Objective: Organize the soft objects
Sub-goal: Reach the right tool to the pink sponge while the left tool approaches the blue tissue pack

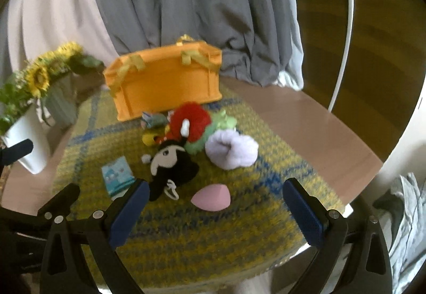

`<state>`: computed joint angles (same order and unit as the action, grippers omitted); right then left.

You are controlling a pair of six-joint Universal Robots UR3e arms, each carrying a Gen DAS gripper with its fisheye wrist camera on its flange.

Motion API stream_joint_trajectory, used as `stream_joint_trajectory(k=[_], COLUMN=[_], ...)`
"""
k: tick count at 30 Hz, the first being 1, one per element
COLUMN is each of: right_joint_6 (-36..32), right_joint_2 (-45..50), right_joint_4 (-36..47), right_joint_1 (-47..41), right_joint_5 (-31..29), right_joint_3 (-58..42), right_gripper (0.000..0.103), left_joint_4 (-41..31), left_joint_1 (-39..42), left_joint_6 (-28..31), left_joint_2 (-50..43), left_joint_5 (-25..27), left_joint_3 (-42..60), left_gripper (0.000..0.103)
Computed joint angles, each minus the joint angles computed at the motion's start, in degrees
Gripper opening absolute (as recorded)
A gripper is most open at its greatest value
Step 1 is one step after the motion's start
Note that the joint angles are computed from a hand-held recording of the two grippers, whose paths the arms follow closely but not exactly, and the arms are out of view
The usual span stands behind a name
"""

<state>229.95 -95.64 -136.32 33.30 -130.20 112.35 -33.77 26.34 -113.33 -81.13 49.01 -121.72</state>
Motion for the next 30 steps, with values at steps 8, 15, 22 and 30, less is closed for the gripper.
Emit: stream_joint_trajectory(k=[8, 15, 22, 30], right_joint_6=[2.5, 2.7, 0.8, 0.5], right_joint_2=[9.1, 13.9, 17.2, 18.6], right_joint_4=[1.8, 2.9, 1.1, 0.5], right_joint_1=[-2.2, -4.4, -5.8, -6.9], right_joint_5=[2.7, 3.6, 4.5, 6.5], right_joint_3=[-3.6, -5.3, -5.7, -6.2], right_gripper=[0.101, 0.101, 0.094, 0.079], left_joint_4=[1.5, 2.2, 1.0, -6.8], left_joint_1=[-5.8, -9.5, -11.1, -11.7], left_joint_6=[4.9, 5.8, 6.1, 7.3], left_joint_2=[-15.0, -23.6, -28.9, -31.2], left_joint_5=[3.6, 6.1, 7.6, 7.6], left_joint_3=[7.9, 13.1, 17.2, 22.2], left_gripper=[0.103, 0.103, 0.103, 0.082])
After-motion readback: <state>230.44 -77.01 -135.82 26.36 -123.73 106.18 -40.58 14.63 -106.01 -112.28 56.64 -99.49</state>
